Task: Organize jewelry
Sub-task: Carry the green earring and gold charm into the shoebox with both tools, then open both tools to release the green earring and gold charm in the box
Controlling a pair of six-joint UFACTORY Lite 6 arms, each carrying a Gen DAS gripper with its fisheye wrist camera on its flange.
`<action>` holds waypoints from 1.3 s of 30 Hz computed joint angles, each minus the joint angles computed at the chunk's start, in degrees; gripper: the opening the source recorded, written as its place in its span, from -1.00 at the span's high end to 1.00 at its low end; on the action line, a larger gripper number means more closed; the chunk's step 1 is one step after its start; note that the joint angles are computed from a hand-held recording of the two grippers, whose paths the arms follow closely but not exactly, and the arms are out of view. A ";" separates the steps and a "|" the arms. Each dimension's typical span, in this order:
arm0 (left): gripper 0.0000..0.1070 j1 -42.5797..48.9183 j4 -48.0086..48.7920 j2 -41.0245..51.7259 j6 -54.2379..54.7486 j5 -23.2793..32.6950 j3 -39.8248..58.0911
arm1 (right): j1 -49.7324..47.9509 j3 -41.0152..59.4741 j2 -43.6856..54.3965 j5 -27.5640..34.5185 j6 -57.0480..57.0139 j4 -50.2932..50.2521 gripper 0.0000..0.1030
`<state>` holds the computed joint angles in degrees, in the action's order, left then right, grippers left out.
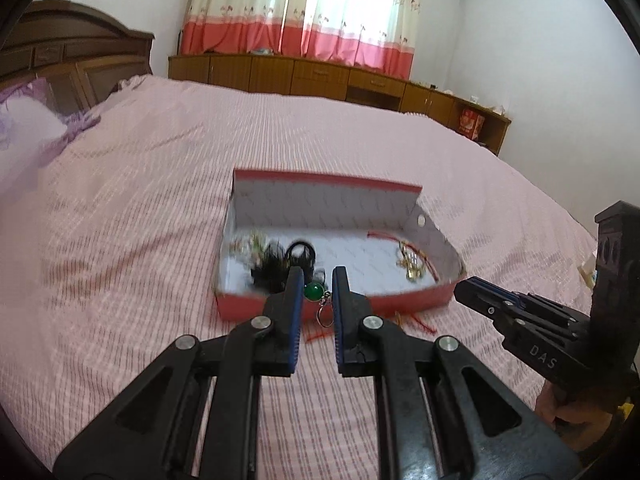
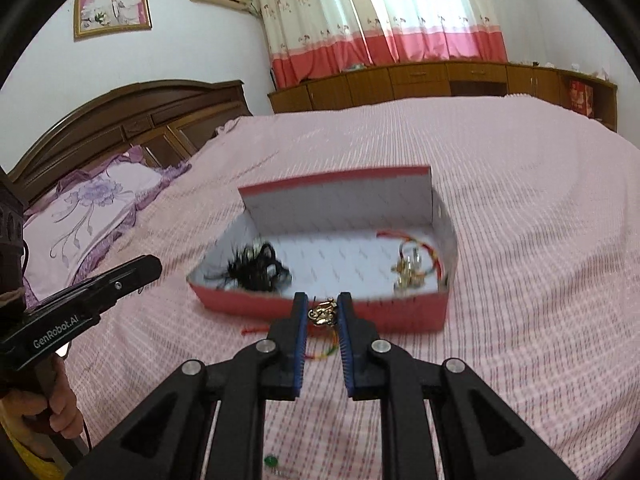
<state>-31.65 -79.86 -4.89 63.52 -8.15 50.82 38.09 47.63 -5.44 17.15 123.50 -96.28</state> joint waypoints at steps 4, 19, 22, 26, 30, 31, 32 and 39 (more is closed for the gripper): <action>0.90 0.57 11.90 4.10 -10.42 -0.91 3.79 | -1.46 3.41 2.37 0.12 0.63 -2.09 0.68; 0.90 4.14 42.54 24.68 -40.82 -3.15 19.81 | -9.69 17.01 18.77 -0.46 12.48 -17.16 0.68; 0.90 4.99 45.53 28.51 -44.37 -2.80 22.84 | -11.22 20.16 22.64 -1.04 12.48 -17.89 0.68; 0.90 6.08 45.82 33.21 -44.94 -1.76 26.92 | -12.72 23.97 27.20 -1.91 10.81 -16.94 0.68; 0.89 7.04 48.11 36.07 -47.55 -0.73 29.31 | -14.34 25.49 29.36 -3.01 10.87 -17.66 0.68; 0.89 7.26 48.33 36.45 -47.90 -0.35 29.78 | -14.58 25.75 29.81 -3.21 11.14 -17.84 0.68; 0.89 7.45 48.37 36.79 -48.17 -0.02 30.15 | -14.70 25.78 30.00 -3.37 11.68 -18.29 0.68; 0.67 7.65 41.58 36.98 -41.35 0.99 30.83 | -15.39 26.38 30.73 -4.73 12.99 -19.43 0.65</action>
<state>-24.00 -38.28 32.09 22.17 -7.15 81.65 22.70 74.01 25.29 12.42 136.49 -115.72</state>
